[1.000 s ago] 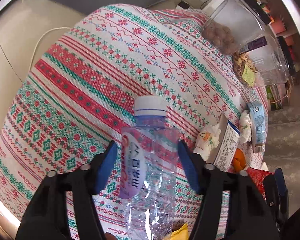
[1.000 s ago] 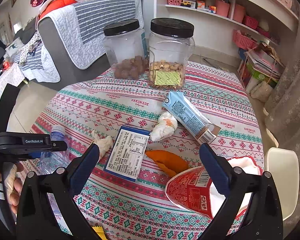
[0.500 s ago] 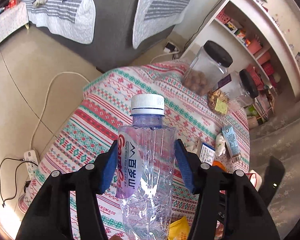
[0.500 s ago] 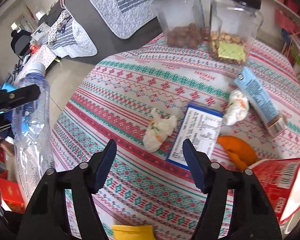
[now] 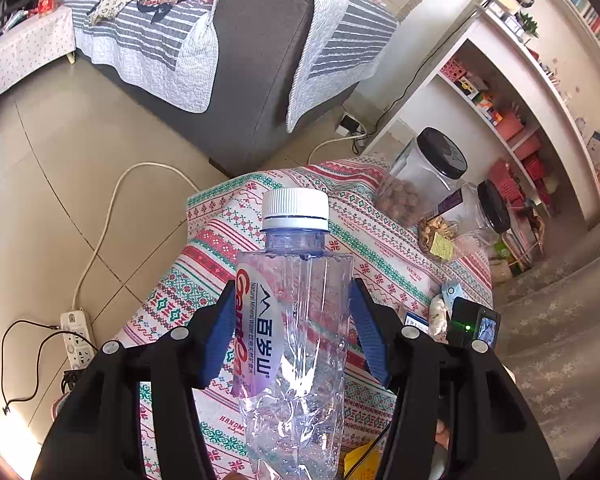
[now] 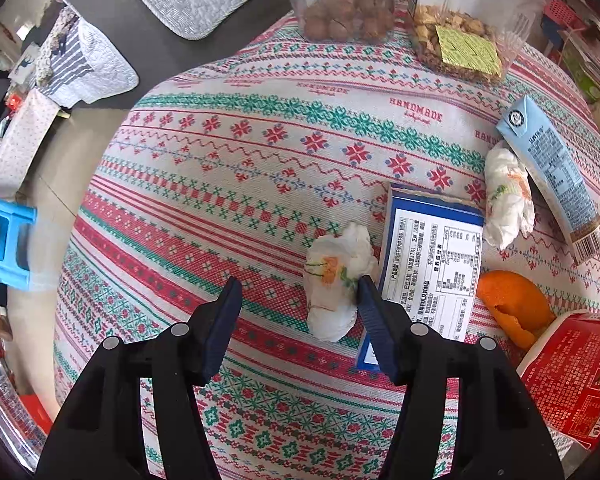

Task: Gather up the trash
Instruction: 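Move the right tool to the white tissue wrapper while the left tool holds the bottle, then close the right tool on the white tissue wrapper and lift it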

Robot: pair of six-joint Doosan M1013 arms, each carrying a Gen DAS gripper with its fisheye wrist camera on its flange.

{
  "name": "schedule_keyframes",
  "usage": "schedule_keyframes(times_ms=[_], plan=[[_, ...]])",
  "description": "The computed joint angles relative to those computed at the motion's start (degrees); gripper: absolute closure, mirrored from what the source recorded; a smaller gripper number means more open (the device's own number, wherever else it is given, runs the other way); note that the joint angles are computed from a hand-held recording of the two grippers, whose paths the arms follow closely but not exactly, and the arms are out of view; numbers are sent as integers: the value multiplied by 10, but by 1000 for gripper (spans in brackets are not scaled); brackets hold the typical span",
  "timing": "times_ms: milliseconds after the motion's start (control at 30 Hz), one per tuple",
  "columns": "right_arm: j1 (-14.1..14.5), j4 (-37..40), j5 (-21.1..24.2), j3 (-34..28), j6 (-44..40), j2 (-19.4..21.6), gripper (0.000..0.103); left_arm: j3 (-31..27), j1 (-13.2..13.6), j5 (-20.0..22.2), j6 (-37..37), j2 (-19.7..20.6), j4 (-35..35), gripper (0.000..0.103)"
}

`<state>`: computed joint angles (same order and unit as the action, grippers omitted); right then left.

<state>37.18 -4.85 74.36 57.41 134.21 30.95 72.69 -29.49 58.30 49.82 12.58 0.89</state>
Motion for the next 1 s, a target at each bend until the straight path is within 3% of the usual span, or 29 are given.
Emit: schedule_keyframes(times_ms=[67,133,167,367,667,1000], plan=[[-4,11,-8,11,6,-2,46,0,0,-1,-1,1,0,48],[-1,-15,-10,9,12,-1,70,0,-1,-1,-1,0,1,48],[2,-31,-1,4,17,2,74,0,-1,-1,-1,0,3,48],[-9,4,-41,26,10,-16,75,0,-1,2,-3,2,5,48],[-8,-11,-98,30,9,-42,75,-3,-6,1,-5,4,17,48],[9,-127,-140,61,40,-84,75,1,-19,-26,-10,0,37,48]])
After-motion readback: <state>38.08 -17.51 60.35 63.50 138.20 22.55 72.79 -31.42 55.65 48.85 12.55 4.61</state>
